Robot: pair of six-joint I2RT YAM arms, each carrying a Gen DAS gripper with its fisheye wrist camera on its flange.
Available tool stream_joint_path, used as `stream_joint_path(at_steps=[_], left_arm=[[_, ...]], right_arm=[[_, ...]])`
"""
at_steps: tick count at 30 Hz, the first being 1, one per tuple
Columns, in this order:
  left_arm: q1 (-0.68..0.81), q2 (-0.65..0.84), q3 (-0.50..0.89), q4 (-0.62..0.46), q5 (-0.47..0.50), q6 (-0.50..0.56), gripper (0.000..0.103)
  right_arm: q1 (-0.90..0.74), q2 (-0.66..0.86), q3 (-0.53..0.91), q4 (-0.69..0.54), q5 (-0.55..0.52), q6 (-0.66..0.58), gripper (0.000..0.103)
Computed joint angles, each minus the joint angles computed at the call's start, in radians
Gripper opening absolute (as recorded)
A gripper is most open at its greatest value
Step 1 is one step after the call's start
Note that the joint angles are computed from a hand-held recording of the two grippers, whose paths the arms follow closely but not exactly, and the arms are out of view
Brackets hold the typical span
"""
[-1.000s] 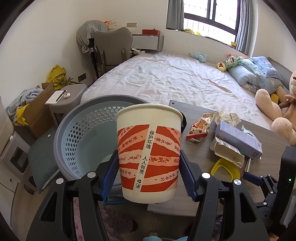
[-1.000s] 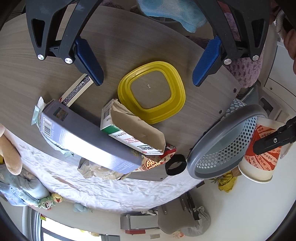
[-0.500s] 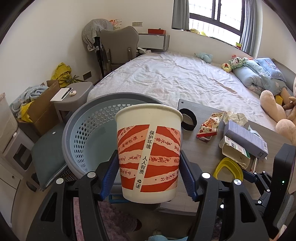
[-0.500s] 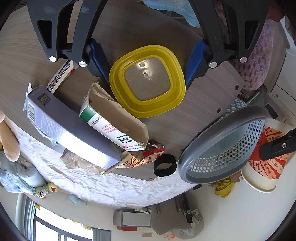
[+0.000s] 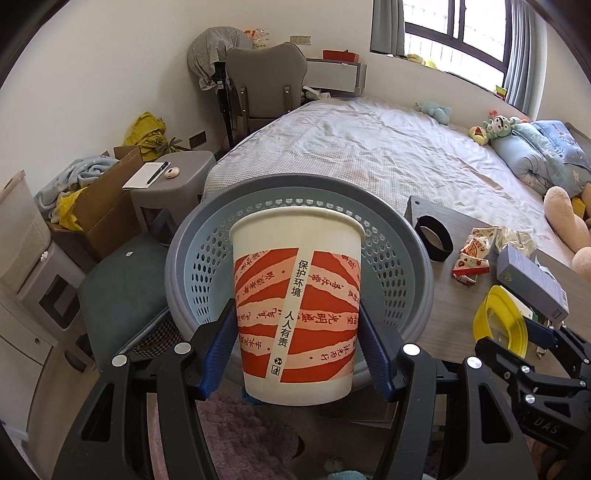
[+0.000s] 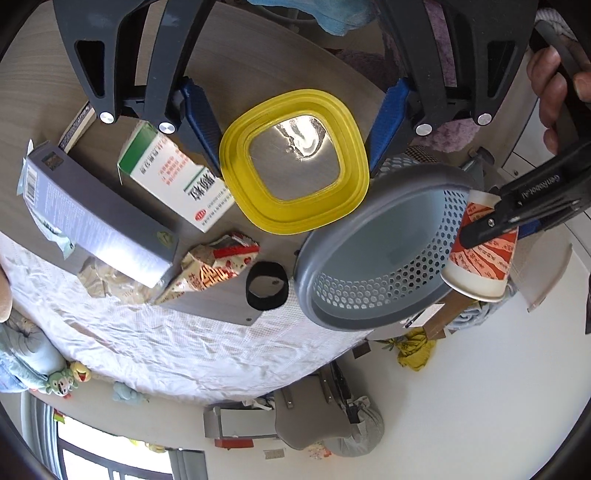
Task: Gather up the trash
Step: 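Carry cup and lid over the basket and open both grippers to drop them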
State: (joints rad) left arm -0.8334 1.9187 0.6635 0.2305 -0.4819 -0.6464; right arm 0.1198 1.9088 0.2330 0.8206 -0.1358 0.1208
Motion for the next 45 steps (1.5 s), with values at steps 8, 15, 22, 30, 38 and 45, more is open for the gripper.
stream_joint_path(at_steps=[8,15,22,30,38,45], left_arm=[[0.147,0.022,0.031,0.018,0.060,0.114,0.061],[0.244,0.069,0.070,0.026,0.118,0.173,0.061],[0.278,0.123,0.109,0.026,0.152,0.195,0.061],[0.292,0.149,0.129,0.030,0.177,0.209,0.061],[0.290,0.118,0.108,0.033,0.169,0.191,0.066],[0.285,0.101,0.092,0.033,0.156,0.184,0.069]], right_arm=[[0.079,-0.003,0.239,-0.214,-0.004,0.016,0.072],[0.141,0.085,0.406,-0.321,0.018,0.021,0.073],[0.167,0.145,0.487,-0.372,0.032,0.021,0.073],[0.168,0.169,0.513,-0.379,0.033,0.024,0.074],[0.168,0.143,0.496,-0.370,0.045,0.027,0.082],[0.164,0.119,0.471,-0.350,0.043,0.032,0.086]])
